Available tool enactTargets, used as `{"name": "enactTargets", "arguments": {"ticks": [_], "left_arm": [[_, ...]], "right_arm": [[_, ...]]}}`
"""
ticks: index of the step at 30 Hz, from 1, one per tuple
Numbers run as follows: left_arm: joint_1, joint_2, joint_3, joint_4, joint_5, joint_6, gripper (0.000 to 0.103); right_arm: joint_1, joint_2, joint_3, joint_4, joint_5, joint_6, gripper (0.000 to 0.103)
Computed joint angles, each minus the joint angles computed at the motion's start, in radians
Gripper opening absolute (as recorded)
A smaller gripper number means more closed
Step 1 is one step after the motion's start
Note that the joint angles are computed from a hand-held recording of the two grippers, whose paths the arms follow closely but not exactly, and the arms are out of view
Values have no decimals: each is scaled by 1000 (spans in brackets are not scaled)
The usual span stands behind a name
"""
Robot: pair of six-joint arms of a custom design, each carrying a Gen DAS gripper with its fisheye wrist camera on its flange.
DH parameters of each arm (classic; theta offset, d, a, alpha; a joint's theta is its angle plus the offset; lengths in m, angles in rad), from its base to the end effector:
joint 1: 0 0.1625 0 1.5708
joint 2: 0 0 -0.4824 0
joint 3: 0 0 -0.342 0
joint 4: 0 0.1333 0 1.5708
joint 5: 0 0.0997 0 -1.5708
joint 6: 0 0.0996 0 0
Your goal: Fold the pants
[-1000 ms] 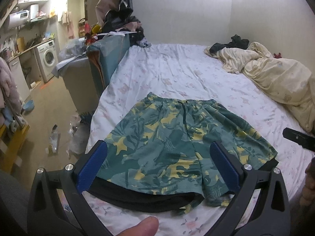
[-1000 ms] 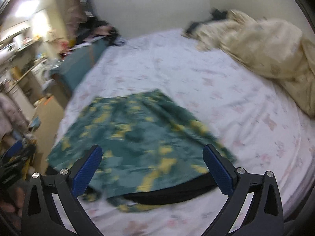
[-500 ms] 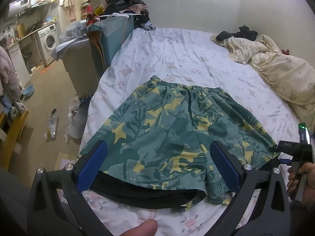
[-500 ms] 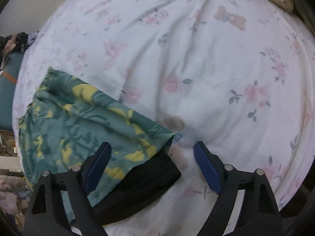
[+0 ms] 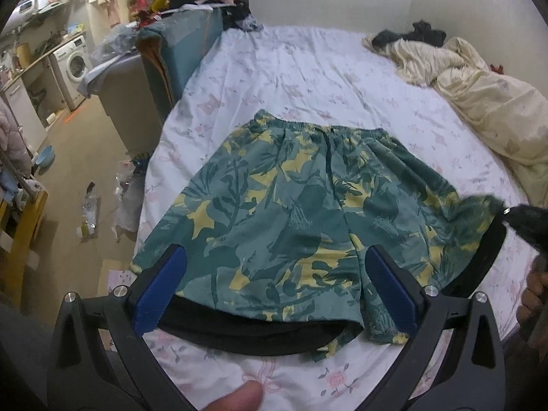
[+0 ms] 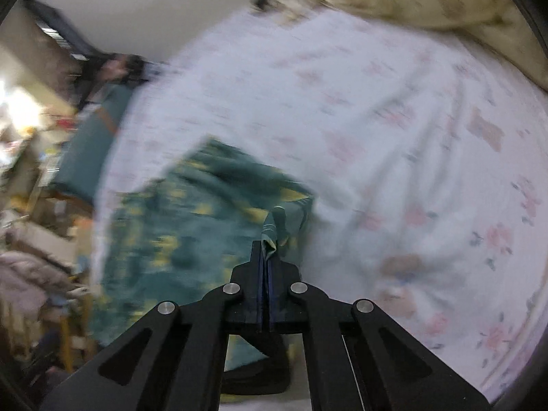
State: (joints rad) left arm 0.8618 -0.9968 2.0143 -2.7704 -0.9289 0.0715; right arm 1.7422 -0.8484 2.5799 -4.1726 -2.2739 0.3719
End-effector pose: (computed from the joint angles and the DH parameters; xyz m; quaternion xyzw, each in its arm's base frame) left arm -0.2144 -0.5462 0.2162 0.3330 0.8849 -0.1804 0.2713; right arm 0.1338 -0.3692 0.2141 -0.2296 -0.8325 0.4650 0.1946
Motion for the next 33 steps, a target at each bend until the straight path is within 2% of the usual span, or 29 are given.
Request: {"name": "enactTargets", "arguments": {"ticks": [2, 4, 7, 11, 15, 17, 20, 21, 22, 23, 24, 25, 26, 27, 31, 33], "left_arm": [[1, 35, -46, 30, 13, -8, 102], [6, 78, -116, 94, 2, -20, 102], [9, 165, -236, 191, -27, -2, 102], [-4, 313, -411, 315, -67, 51, 102], [-6, 462, -627, 526, -191, -3, 102], [-12, 519, -719, 623, -253, -18, 102], [-40, 606, -811, 690, -266, -2, 99], [-44, 621, -825, 704, -262, 2, 88], [-48, 640, -832, 706, -261, 11, 82], [-50, 657, -844, 726, -260, 15, 71], [-50, 678, -863, 765, -260, 11, 56], [-47, 687, -873, 789, -263, 14, 46], [-44, 697, -886, 816, -272, 20, 20], [-42, 700, -890, 822, -274, 26, 1], [-40, 647, -826, 744, -260, 87, 0], [-29, 627, -830, 734, -266, 104, 0]], "right_arm": [[35, 16, -17, -67, 48, -90, 1], [67, 16, -31, -86, 142, -191, 1], [72, 7, -55, 0, 249, -252, 0], [38, 3, -63, 100, 332, -236, 1], [15, -9, -68, 163, 375, -221, 1], [6, -8, -74, 181, 381, -218, 1], [14, 2, -92, 208, 373, -206, 0], [11, -3, -93, 217, 379, -208, 0], [9, -6, -94, 220, 381, -210, 0], [5, -8, -96, 222, 386, -212, 0], [4, -10, -95, 222, 390, -212, 1], [4, -2, -91, 210, 390, -211, 1], [4, -3, -92, 214, 393, -210, 1], [8, -6, -95, 227, 391, -211, 1], [19, -8, -107, 251, 384, -238, 0], [28, -9, -118, 260, 392, -260, 1]]}}
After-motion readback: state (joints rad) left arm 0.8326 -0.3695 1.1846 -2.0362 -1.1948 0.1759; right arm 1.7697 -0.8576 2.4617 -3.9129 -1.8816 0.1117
